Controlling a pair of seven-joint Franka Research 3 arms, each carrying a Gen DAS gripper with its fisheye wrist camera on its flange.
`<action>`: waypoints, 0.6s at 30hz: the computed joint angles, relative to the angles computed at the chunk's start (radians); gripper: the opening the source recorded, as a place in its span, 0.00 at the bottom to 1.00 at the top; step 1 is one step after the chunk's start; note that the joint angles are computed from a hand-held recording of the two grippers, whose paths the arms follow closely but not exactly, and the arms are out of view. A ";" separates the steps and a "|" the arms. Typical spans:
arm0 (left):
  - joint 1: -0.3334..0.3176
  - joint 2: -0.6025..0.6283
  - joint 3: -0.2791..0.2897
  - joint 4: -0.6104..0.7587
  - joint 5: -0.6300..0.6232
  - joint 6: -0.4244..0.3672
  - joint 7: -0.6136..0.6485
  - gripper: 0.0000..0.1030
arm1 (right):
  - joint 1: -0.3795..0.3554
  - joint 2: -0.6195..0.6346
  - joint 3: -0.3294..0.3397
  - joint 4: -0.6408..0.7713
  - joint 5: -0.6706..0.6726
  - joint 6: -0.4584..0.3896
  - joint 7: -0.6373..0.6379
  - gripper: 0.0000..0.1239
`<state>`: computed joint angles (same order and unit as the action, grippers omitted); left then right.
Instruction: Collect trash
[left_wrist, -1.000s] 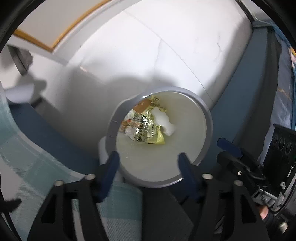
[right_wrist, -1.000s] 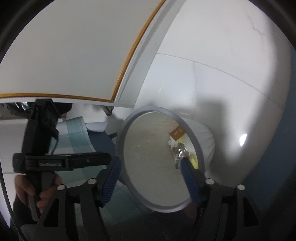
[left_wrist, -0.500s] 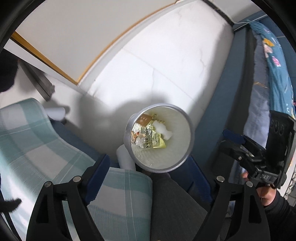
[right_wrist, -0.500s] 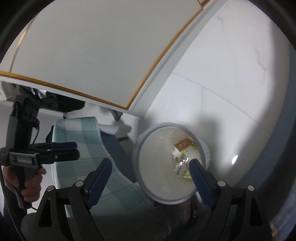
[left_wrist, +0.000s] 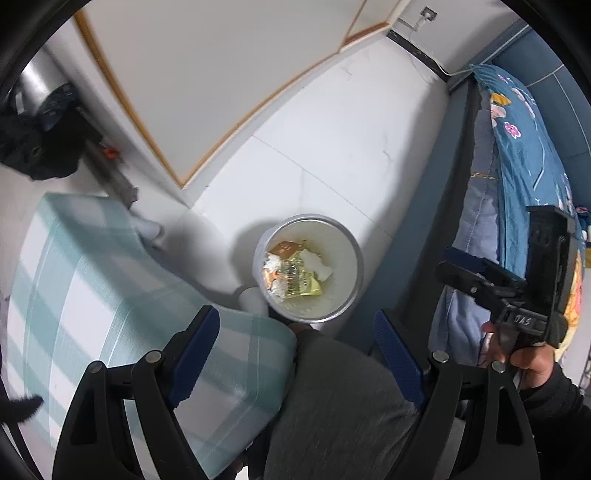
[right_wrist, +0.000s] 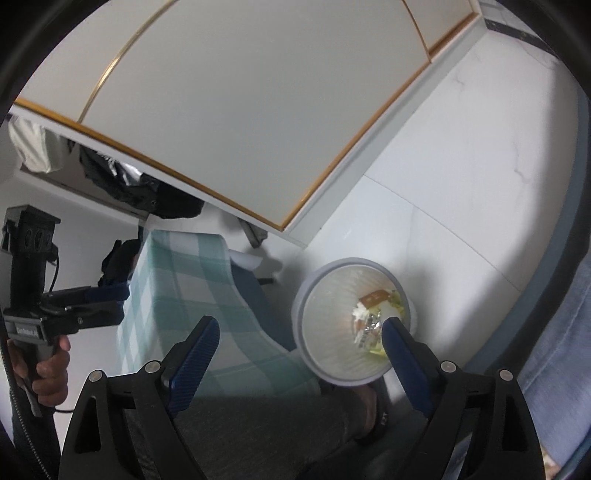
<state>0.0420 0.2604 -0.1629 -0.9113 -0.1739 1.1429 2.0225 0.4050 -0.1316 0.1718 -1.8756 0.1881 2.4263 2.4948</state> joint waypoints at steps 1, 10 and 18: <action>0.008 -0.039 0.003 -0.059 -0.009 0.032 0.005 0.81 | 0.000 0.001 0.004 0.009 -0.013 -0.010 0.007 0.73; -0.027 -0.305 0.042 -0.430 0.013 0.337 0.015 0.81 | 0.013 -0.009 0.022 0.055 -0.085 -0.089 0.023 0.76; -0.050 -0.315 0.063 -0.442 0.004 0.355 -0.011 0.81 | 0.016 -0.028 0.030 0.052 -0.111 -0.113 0.046 0.77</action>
<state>-0.0077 -0.0546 -0.1003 -1.3533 -0.1702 1.4979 2.0114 0.4213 -0.1600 0.2014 -1.8240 0.0769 2.3137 2.5408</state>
